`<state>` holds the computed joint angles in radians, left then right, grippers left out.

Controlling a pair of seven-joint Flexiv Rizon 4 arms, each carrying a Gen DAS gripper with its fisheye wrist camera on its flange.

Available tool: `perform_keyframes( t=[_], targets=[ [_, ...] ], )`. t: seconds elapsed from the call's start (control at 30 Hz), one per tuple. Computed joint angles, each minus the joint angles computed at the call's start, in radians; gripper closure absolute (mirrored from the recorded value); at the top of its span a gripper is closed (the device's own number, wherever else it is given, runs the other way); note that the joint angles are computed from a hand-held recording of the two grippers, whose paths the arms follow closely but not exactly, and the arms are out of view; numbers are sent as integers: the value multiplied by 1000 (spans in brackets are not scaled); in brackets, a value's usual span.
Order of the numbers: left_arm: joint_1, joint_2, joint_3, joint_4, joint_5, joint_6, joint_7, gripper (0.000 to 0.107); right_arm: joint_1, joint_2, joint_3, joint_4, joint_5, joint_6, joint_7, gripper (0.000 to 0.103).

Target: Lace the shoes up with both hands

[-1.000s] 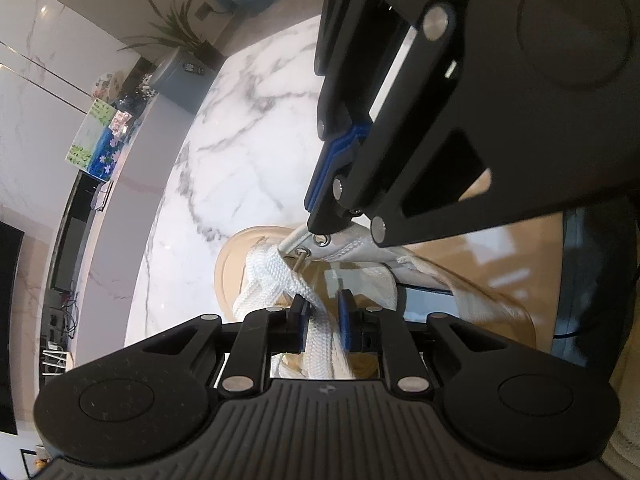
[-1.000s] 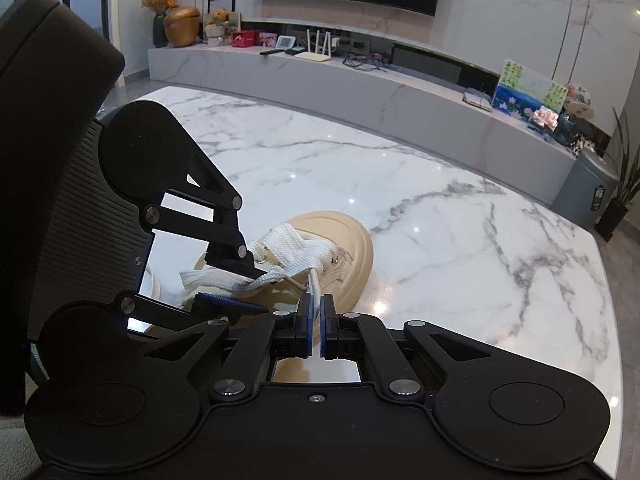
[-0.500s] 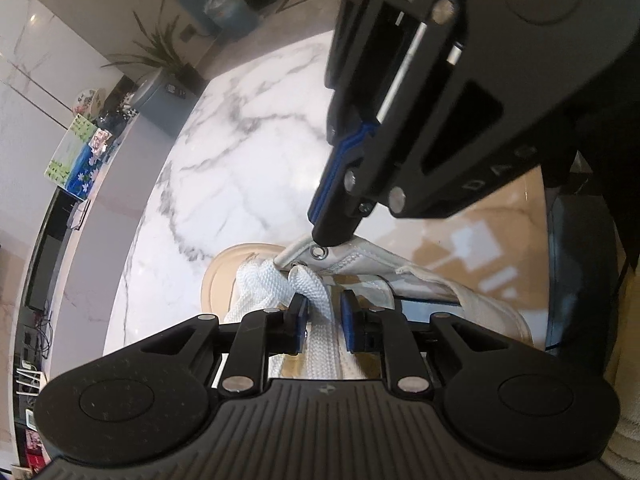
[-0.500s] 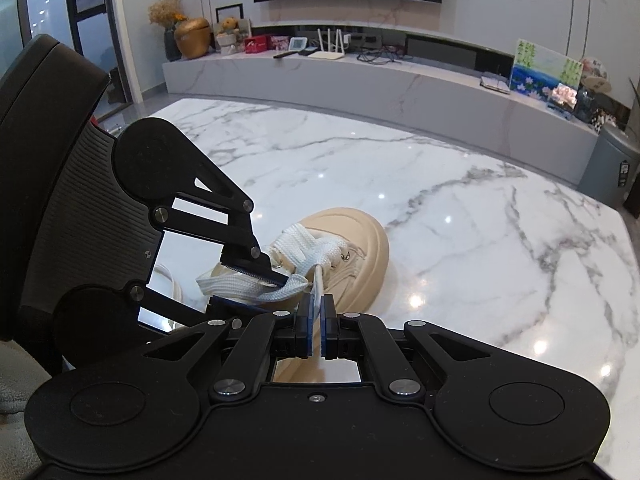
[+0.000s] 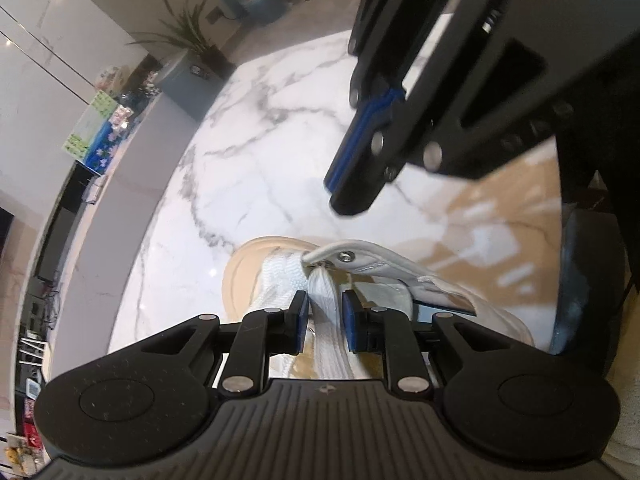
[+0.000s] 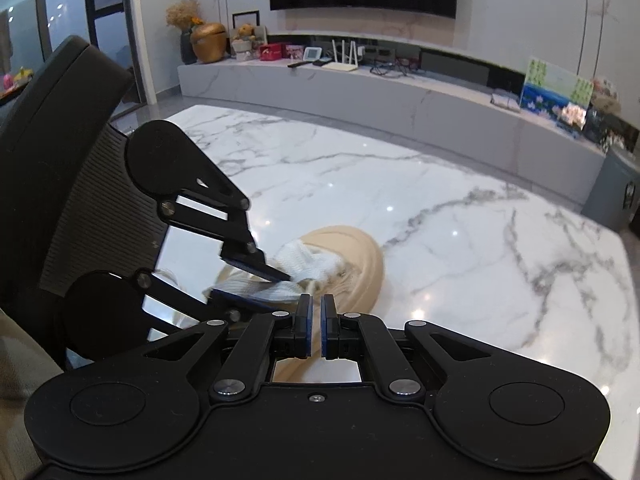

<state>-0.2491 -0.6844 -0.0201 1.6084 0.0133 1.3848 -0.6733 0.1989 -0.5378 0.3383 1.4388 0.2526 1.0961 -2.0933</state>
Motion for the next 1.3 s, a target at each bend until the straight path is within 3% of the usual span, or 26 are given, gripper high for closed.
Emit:
perform_keyframes(
  t=[0.17,0.33,0.53,0.77,0.97,1.13,1.3],
  targets=[
    [9,12,-13,25,6,39,14,89,45,-1,-55,37,-123,19,-13,101],
    [-49,13,65,12,40,39,-31,89,27,-14,-20,27,-125,2,-64,101],
    [-34,30,42,5,42,-28,-32,100,34,-31,-27,20,-146,16,-102,101],
    [-14,16,14,0,38,-16,-20,101,38,-68,-28,-28,-165,-6,-111,101],
    [-13,6,11,-8,37,-5,-2,101,20,-90,-2,-48,-174,-19,-246,101],
    [-12,-2,9,-17,32,-8,7,101,8,-133,30,-101,-190,-66,-447,101],
    [-3,-6,-3,-18,23,-8,23,101,35,-172,12,-151,-188,-90,-540,101]
  ],
)
